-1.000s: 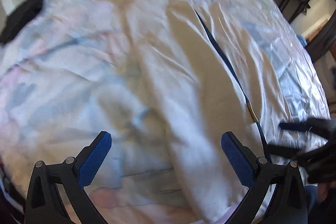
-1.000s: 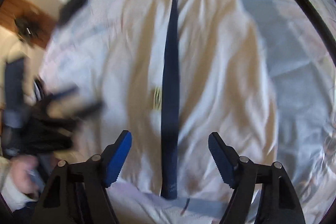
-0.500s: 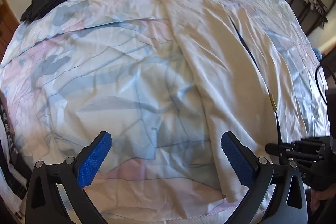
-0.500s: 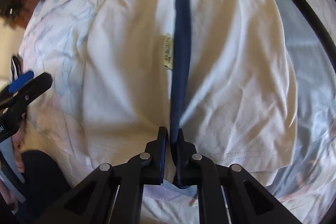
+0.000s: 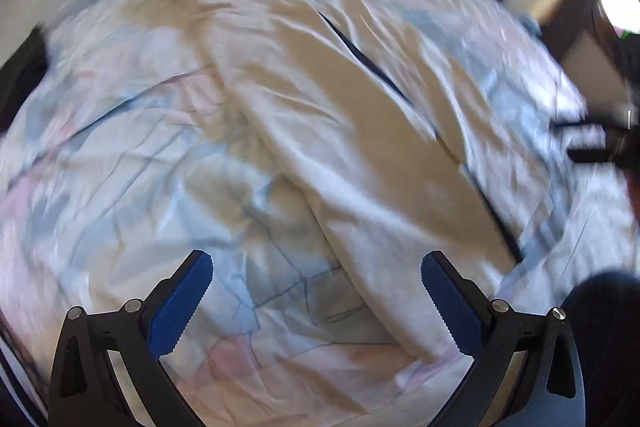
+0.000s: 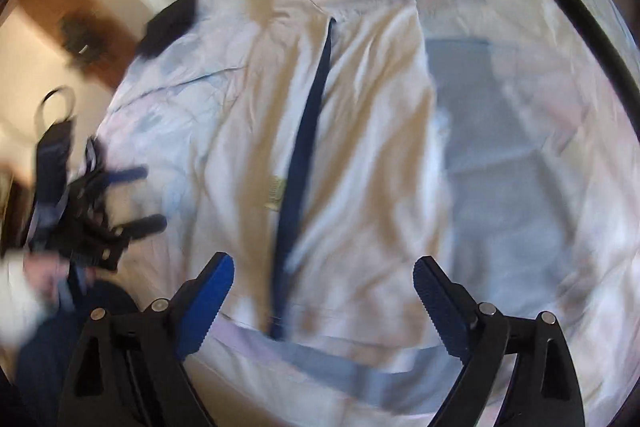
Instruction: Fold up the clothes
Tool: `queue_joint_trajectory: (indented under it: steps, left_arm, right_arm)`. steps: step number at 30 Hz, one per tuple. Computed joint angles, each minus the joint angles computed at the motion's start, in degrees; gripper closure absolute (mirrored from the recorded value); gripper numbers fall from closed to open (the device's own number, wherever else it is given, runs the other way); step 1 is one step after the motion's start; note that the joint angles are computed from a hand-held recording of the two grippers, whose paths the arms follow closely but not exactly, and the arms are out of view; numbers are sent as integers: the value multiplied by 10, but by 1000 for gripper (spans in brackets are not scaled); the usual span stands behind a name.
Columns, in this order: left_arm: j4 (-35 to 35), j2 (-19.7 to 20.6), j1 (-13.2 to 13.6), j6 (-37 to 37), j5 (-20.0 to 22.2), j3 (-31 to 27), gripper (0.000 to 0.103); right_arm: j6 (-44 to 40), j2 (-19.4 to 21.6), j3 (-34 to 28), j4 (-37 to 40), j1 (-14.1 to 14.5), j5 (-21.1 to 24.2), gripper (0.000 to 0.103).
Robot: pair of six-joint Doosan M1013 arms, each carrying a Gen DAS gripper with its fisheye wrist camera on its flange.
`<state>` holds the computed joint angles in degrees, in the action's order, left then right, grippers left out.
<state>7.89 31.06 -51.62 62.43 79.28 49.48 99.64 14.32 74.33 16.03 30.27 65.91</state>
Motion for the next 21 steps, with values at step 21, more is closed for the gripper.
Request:
queue_joint_trajectory:
  steps: [21]
  left_arm:
    - [-481,-18,81,106,-124,108,0]
  right_arm:
    - [-213,28,57,283,-92,117,21]
